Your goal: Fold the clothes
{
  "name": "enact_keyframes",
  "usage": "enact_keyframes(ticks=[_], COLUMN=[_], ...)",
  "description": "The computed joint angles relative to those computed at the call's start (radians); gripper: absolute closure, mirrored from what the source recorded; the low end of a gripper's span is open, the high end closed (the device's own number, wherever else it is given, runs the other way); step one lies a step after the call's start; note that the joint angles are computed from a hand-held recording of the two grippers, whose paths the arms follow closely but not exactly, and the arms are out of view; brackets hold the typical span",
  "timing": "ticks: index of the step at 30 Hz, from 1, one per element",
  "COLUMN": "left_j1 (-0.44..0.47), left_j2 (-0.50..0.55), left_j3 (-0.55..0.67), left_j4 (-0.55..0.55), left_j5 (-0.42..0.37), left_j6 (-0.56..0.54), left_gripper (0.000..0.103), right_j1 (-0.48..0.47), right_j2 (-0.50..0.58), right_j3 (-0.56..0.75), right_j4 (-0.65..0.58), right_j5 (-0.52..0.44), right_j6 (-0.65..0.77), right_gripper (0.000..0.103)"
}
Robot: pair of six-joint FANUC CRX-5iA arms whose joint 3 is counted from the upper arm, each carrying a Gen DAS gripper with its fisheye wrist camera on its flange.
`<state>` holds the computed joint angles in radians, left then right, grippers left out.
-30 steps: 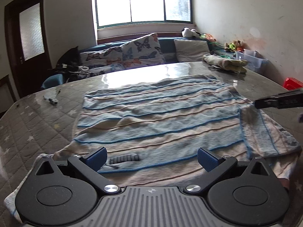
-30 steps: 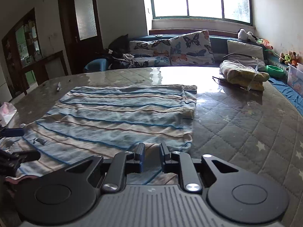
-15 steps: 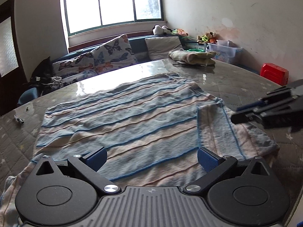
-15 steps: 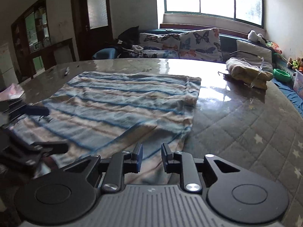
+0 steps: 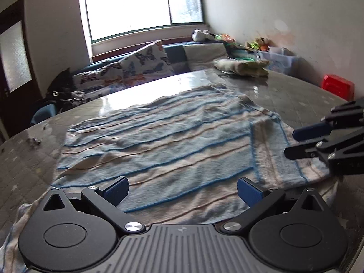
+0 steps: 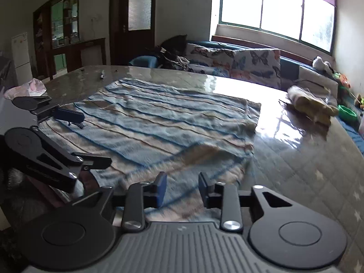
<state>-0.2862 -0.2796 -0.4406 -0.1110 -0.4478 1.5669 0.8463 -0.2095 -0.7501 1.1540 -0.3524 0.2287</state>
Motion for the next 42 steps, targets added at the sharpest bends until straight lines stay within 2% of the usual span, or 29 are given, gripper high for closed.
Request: enact_keyframes(ticks=[2, 4, 6, 14, 16, 18, 21, 22, 24, 27, 29, 31, 32, 33, 36, 39, 42], left_j1=[0.026, 0.053, 0.078, 0.110, 0.113, 0.141, 0.228, 0.264, 0.331, 0.419, 0.439, 0.436, 0.438, 0.444, 0.495, 0.533, 0.542], left_j2=[-0.040, -0.083, -0.124, -0.237, -0.253, -0.267, -0.294, -0.303, -0.315, -0.331, -0.331, -0.326, -0.325, -0.327, -0.348, -0.382, -0.424], left_j3=[-0.016, -0.030, -0.038, -0.033, -0.029, -0.032, -0.055, -0.066, -0.090, -0.128, -0.140, -0.138, -0.138, -0.142, -0.184, -0.228, -0.269], left_j4=[-0.023, -0.064, -0.117, -0.403, -0.464, -0.474, -0.412, -0.376, -0.296, -0.167, -0.129, -0.136, -0.135, -0.128, -0.036, 0.051, 0.130], left_j5=[-0.015, -0.041, -0.075, -0.255, -0.308, -0.345, -0.363, -0.356, -0.333, -0.301, -0.288, -0.286, -0.282, -0.276, -0.232, -0.185, -0.121], left_j6=[0.044, 0.101, 0.169, 0.546, 0.636, 0.680, 0.682, 0.663, 0.606, 0.509, 0.495, 0.507, 0.509, 0.506, 0.424, 0.347, 0.255], left_gripper=[0.000, 0.000, 0.000, 0.002, 0.009, 0.019, 0.029, 0.033, 0.047, 0.058, 0.059, 0.060, 0.063, 0.071, 0.090, 0.097, 0.097], right_j1=[-0.009, 0.001, -0.003, -0.008, -0.006, -0.006, -0.005, -0.005, -0.006, -0.005, -0.003, -0.003, -0.003, -0.004, -0.008, -0.011, -0.012], right_j2=[0.025, 0.062, 0.071, 0.074, 0.074, 0.075, 0.075, 0.076, 0.077, 0.079, 0.081, 0.082, 0.083, 0.083, 0.083, 0.082, 0.083], right_j3=[0.014, 0.041, 0.039, 0.034, 0.035, 0.035, 0.036, 0.036, 0.036, 0.038, 0.040, 0.042, 0.042, 0.041, 0.039, 0.036, 0.037], right_j4=[-0.005, -0.062, -0.047, -0.025, -0.027, -0.026, -0.024, -0.022, -0.022, -0.023, -0.023, -0.022, -0.020, -0.018, -0.008, 0.002, 0.003], right_j5=[0.027, 0.019, 0.025, 0.032, 0.030, 0.029, 0.026, 0.026, 0.027, 0.026, 0.023, 0.022, 0.022, 0.023, 0.027, 0.030, 0.030], right_j6=[0.000, 0.029, 0.004, -0.041, -0.040, -0.042, -0.047, -0.048, -0.049, -0.049, -0.048, -0.049, -0.049, -0.051, -0.061, -0.072, -0.074], right_gripper=[0.071, 0.071, 0.070, 0.069, 0.069, 0.068, 0.068, 0.068, 0.067, 0.066, 0.064, 0.063, 0.063, 0.063, 0.063, 0.063, 0.062])
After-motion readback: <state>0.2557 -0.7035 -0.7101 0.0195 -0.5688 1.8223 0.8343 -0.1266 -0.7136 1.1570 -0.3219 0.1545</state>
